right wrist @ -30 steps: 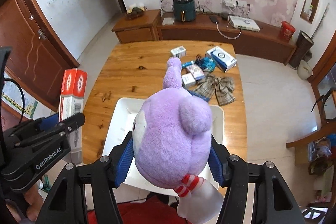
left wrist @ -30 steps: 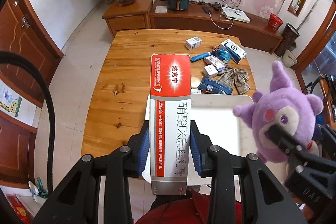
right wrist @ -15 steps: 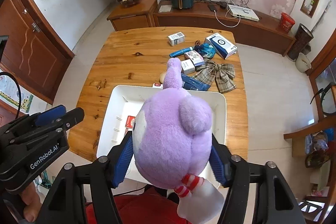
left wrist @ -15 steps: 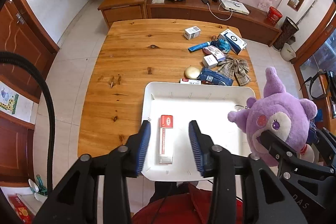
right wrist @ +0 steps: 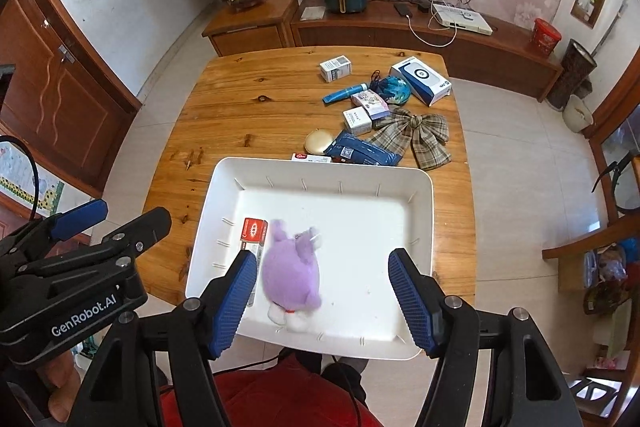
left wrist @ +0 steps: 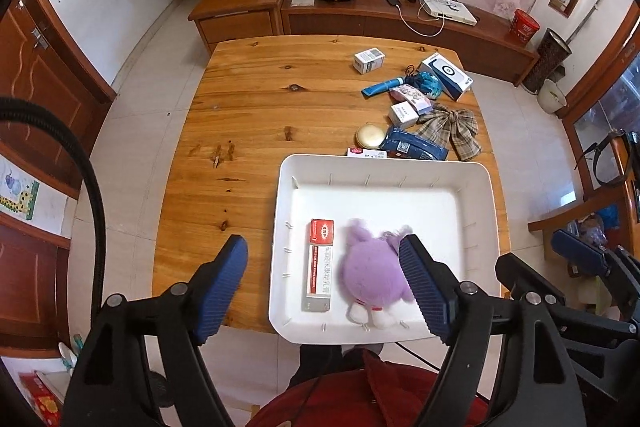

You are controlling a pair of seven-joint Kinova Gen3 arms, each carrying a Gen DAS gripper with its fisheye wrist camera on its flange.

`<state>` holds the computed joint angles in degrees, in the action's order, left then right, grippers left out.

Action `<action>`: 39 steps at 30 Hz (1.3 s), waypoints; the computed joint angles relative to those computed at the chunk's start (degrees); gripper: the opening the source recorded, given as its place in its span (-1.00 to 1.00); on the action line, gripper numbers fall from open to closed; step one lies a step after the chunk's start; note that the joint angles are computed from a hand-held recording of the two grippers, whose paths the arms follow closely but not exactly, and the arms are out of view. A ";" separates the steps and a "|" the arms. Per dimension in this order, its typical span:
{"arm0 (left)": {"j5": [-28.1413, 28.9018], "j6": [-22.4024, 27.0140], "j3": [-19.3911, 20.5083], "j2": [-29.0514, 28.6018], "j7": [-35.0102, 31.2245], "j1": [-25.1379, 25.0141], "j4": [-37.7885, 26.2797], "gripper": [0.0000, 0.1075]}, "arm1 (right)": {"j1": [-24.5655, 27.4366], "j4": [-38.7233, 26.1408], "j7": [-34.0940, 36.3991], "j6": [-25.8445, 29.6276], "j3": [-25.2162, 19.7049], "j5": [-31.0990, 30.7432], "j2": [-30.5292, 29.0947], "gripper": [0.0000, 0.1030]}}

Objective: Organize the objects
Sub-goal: 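Release the ointment box and plush into the tray with both tools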

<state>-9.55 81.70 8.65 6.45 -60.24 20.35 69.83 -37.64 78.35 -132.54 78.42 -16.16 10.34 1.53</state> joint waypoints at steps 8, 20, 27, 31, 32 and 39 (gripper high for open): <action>4.12 -1.97 1.33 -1.50 -16.34 -4.47 1.59 0.51 | -0.70 0.13 -0.11 -0.60 -0.53 1.83 -0.34 0.34; 7.92 -1.69 -0.73 -1.66 -24.65 -5.29 1.16 0.51 | -0.74 0.60 0.85 -1.16 -0.83 3.20 -1.12 0.34; 7.75 -1.31 -0.38 -1.57 -24.14 -4.68 1.03 0.51 | -0.34 1.50 -0.14 -1.92 -1.50 5.39 -2.54 0.34; 9.01 -1.75 0.12 -1.78 -28.04 -5.73 1.34 0.51 | 0.32 1.81 0.05 -2.18 -1.50 5.38 -2.78 0.34; 9.05 -1.94 -0.49 -1.89 -28.08 -5.12 1.44 0.51 | 0.50 1.82 0.23 -2.22 -1.44 5.25 -2.75 0.34; 8.65 -2.17 -0.35 -1.82 -28.15 -4.75 1.39 0.51 | 1.26 2.32 0.44 -2.60 -1.52 5.66 -3.25 0.34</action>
